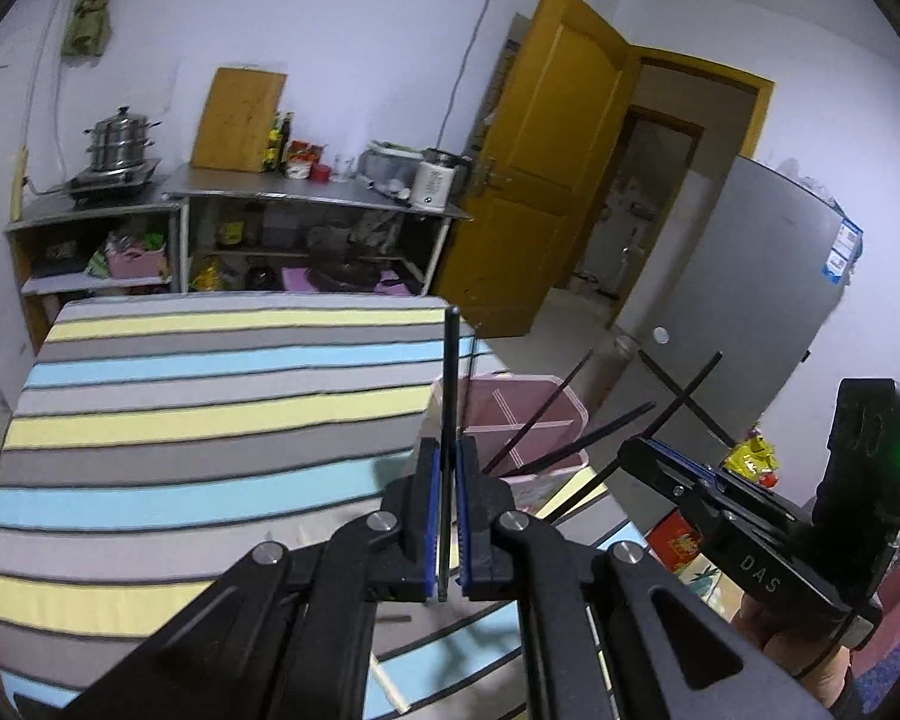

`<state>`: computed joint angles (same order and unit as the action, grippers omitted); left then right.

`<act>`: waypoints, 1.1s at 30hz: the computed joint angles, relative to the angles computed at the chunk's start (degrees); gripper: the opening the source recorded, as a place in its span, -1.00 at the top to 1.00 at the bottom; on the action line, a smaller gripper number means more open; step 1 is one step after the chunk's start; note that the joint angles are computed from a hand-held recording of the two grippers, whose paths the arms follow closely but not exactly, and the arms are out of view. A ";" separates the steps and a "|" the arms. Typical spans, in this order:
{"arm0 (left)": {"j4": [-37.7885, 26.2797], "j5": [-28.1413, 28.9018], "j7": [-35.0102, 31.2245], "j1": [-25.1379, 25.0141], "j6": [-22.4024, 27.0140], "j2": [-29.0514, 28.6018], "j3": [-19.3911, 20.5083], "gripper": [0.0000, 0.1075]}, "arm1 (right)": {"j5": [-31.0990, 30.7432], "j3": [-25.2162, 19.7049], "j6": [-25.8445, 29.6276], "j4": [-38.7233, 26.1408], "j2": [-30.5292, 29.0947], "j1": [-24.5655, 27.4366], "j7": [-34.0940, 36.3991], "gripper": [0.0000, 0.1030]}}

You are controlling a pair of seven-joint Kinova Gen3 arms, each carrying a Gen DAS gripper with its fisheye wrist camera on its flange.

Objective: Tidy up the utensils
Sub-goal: 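Lower the chopsticks into the pink holder and open both grippers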

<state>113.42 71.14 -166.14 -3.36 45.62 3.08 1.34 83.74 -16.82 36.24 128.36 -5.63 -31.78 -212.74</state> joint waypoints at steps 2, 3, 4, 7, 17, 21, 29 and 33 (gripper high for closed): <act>-1.25 0.45 0.45 0.58 0.04 0.08 0.54 0.90 | 0.14 0.37 0.70 -0.13 -0.90 0.50 0.22 0.89; -1.96 0.88 0.55 0.86 0.07 0.13 0.78 0.90 | 0.29 0.43 0.92 -0.19 -1.23 0.72 0.26 0.89; -2.50 1.41 0.35 0.98 0.31 0.26 0.86 0.90 | 0.47 0.61 0.96 0.00 -1.92 1.04 0.43 0.89; -3.80 2.84 -0.18 1.57 0.21 0.27 1.28 0.90 | 1.10 0.85 1.91 -0.67 -2.70 2.07 1.09 0.89; -6.61 5.78 -2.16 4.31 -5.38 3.07 3.48 0.90 | 5.98 1.96 2.99 -1.40 -1.88 3.84 -1.80 0.89; -5.56 8.30 -5.16 5.07 -7.59 4.38 4.31 0.90 | 8.71 2.24 4.38 -0.70 0.03 3.33 -5.00 0.89; -3.97 10.42 -8.93 5.73 -8.82 6.30 4.90 0.90 | 11.71 2.63 6.57 1.42 3.05 1.74 -10.06 0.89; -3.43 10.11 -9.54 5.93 -9.01 6.75 5.00 0.90 | 12.14 2.32 7.63 2.31 4.24 0.83 -11.95 0.89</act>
<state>109.99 81.25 -175.68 2.57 36.60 9.83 6.34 95.88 -14.49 43.87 130.67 -1.39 -30.95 -224.68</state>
